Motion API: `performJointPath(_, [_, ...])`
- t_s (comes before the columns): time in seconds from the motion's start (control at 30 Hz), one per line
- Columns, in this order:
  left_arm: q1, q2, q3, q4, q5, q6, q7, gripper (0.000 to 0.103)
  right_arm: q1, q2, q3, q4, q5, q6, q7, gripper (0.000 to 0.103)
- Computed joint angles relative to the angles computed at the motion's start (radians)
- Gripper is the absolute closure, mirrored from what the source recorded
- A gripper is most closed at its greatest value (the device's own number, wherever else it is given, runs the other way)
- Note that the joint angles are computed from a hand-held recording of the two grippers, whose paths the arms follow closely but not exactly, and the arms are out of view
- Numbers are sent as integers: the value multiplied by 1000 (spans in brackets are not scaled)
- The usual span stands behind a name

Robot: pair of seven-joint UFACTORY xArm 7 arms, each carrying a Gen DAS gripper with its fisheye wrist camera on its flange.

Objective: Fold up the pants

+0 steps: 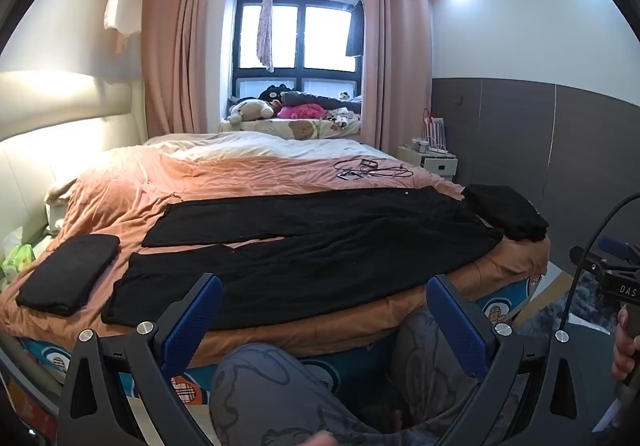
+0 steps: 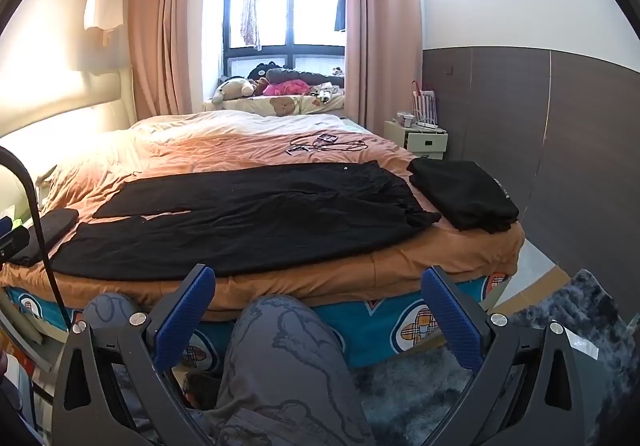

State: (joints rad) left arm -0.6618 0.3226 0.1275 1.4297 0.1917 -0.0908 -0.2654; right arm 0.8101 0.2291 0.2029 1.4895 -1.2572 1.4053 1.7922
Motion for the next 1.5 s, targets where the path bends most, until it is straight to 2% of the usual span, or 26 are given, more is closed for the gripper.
performJointPath(0.1, [5, -4, -5, -10, -4, -22, 9, 0, 0, 0, 0, 0, 0, -1, -3, 0])
performJointPath(0.13, [35, -6, -41, -13, -9, -28, 26, 0, 0, 1, 0, 1, 2, -2, -5, 0])
performJointPath(0.23, [57, -10, -69, -29, -30, -36, 52, 0, -3, 0, -1, -1, 3, -9, -5, 0])
performJointPath(0.3, [42, -13, -50, -34, -44, -36, 59, 0, -3, -7, -1, 2, 5, -7, -13, 0])
performJointPath(0.33, [64, -13, -74, -32, -49, -31, 72, 0, -6, -9, -1, 1, 6, -11, -16, 0])
performJointPath(0.43, [48, -15, -52, -37, -63, -38, 79, 0, -2, -5, 2, -4, -5, -3, -5, 0])
performJointPath(0.57, [-26, -20, 27, -40, -75, -35, 68, 0, -2, 4, 4, 4, -7, -2, -4, 0])
performJointPath(0.77, [-62, -23, 73, -45, -73, -34, 54, 0, 2, 7, -2, 9, -5, -3, -8, 0])
performJointPath(0.83, [-93, -21, 108, -46, -71, -34, 44, 0, 4, 9, -3, 12, -4, -2, -10, 0])
performJointPath(1.07, [-111, -21, 132, -50, -71, -43, 38, 0, 10, 8, -3, 9, -14, -1, -5, 0])
performJointPath(1.17, [-108, -23, 128, -52, -77, -44, 43, 0, 7, 4, -3, 6, -11, -10, -2, 0])
performJointPath(1.27, [-63, -29, 77, -59, -83, -47, 59, 0, 7, 3, -2, 4, -11, -12, 0, 0])
performJointPath(1.33, [-72, -27, 86, -57, -86, -42, 61, 0, 5, 3, -2, 4, -12, -13, -1, 0])
performJointPath(1.5, [-45, -24, 58, -55, -92, -38, 64, 0, 5, 7, -2, 8, -14, -10, -5, 0])
